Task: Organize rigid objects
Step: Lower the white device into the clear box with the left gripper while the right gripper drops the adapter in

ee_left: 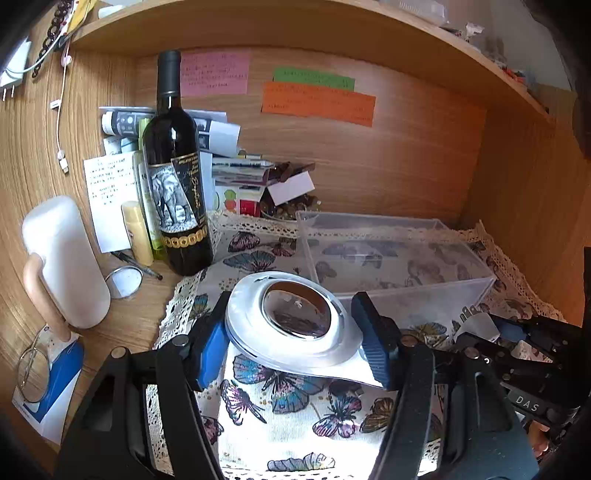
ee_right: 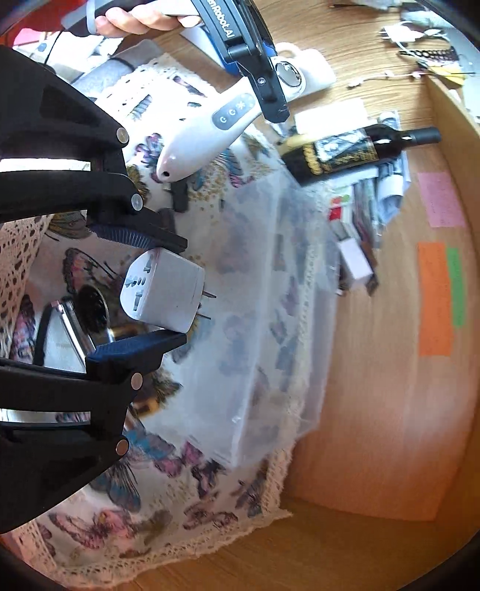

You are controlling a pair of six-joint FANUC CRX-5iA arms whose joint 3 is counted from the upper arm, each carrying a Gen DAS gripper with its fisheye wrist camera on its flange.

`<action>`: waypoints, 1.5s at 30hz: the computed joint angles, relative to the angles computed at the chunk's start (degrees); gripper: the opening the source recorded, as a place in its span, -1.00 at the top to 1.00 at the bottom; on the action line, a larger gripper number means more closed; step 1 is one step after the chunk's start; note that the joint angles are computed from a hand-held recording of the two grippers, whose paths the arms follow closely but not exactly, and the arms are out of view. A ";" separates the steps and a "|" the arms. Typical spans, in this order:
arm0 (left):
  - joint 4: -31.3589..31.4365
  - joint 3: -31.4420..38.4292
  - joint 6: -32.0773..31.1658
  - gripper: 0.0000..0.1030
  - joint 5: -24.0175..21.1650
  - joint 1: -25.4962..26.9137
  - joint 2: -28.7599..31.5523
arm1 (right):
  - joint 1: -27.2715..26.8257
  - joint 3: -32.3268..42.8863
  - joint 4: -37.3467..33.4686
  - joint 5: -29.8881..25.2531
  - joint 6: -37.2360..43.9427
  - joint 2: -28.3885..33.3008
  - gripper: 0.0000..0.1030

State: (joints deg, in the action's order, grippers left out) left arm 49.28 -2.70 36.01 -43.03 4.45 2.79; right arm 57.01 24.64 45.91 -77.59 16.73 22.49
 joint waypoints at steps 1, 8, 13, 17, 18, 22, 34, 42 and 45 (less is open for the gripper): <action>0.50 0.05 -0.08 -0.23 0.73 -0.31 -0.09 | -0.08 -0.15 0.51 0.11 -0.22 -0.14 0.23; 2.78 2.36 0.71 -0.23 4.78 -2.56 1.05 | -1.01 -0.86 7.02 0.27 -1.56 -1.25 0.23; 0.32 6.23 5.01 -0.23 6.52 -3.99 3.46 | -2.44 -1.02 10.25 1.07 -1.70 -1.52 0.23; -3.15 10.10 9.09 -0.23 6.36 -4.98 6.02 | -4.19 -1.25 10.31 2.28 -1.40 -1.93 0.23; -3.97 10.91 9.74 -0.23 6.36 -5.28 6.61 | -4.62 -1.19 10.22 2.41 -1.10 -1.87 0.23; -7.65 14.26 12.50 -0.23 5.87 -6.58 9.16 | -6.17 -1.05 9.18 3.17 0.09 -1.72 0.23; -18.16 23.46 18.40 -0.23 -0.21 -10.04 16.14 | -10.55 1.26 1.21 5.02 3.97 0.52 0.23; -22.41 26.49 20.80 -0.23 -3.00 -11.18 18.48 | -11.21 4.29 -2.16 3.42 7.30 2.83 0.23; -23.29 27.29 21.49 -0.23 -3.90 -11.28 19.02 | -11.31 5.15 -2.81 2.86 8.25 3.44 0.23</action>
